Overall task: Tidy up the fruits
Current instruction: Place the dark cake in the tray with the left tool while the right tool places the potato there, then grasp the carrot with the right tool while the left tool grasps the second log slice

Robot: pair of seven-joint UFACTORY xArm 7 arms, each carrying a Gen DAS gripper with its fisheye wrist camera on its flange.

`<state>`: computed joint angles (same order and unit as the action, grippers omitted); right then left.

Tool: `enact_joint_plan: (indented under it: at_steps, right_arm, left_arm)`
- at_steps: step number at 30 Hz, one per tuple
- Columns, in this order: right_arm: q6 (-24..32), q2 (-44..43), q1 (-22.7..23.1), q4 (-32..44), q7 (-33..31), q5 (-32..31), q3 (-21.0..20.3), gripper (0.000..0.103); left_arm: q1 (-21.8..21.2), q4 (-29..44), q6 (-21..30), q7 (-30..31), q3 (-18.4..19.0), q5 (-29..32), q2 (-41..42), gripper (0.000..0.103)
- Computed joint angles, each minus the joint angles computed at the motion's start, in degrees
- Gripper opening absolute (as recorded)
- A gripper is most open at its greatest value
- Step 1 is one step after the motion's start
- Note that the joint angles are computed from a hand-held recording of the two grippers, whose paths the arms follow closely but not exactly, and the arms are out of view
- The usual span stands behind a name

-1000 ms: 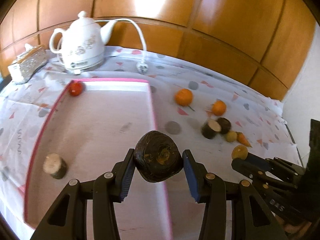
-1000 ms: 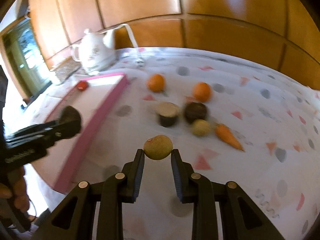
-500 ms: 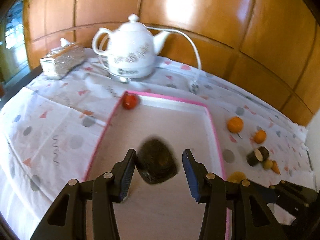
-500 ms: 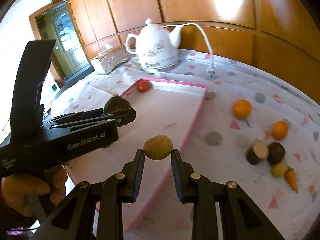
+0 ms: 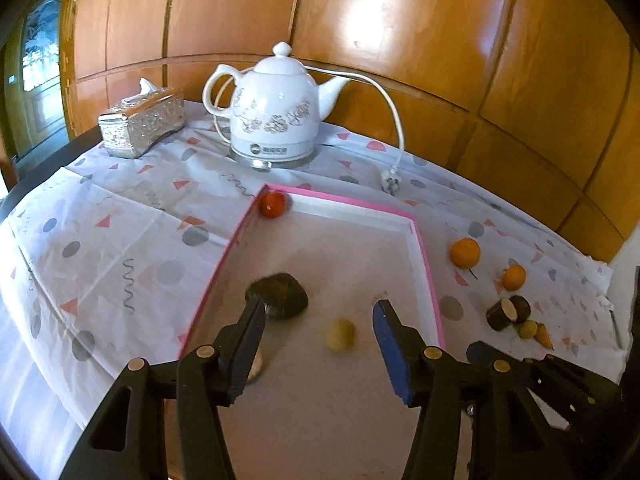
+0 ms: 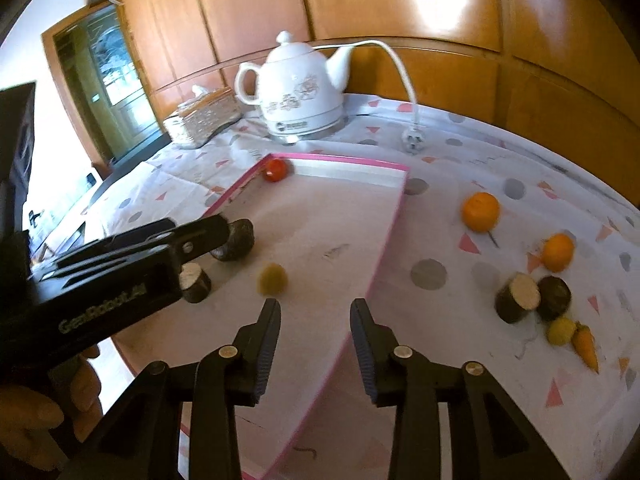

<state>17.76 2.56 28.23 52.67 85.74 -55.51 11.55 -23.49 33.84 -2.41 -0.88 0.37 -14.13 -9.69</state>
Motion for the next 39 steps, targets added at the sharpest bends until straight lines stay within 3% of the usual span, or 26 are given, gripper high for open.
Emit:
enact_joint_plan:
  at_steps: [13,19,29,39]
  right_arm:
    - [4.0,-7.8,-4.1,-7.8,9.6,-1.8,2.8,0.036]
    - [3.9,-12.1,-7.1,-13.0,11.7,-0.3,4.4,0.036]
    - [4.4,-23.6,-13.2,-25.9,12.1,8.3,7.1,0.036]
    - [4.0,-31.2,-19.1,-33.2,8.1,16.8,11.2,0.036]
  left_arm:
    - [-4.5,-1.9,0.4,1.2,-0.5,0.6,-1.7,0.057]
    - [-12.3,-1.8,1.0,6.8,4.0,-3.7,-1.8,0.057]
    - [-19.9,-0.6,2.0,18.2,5.4,-13.7,-0.6,0.057]
    - [-15.3,2.3,4.3,23.0,-2.1,-18.7,2.4,0.057]
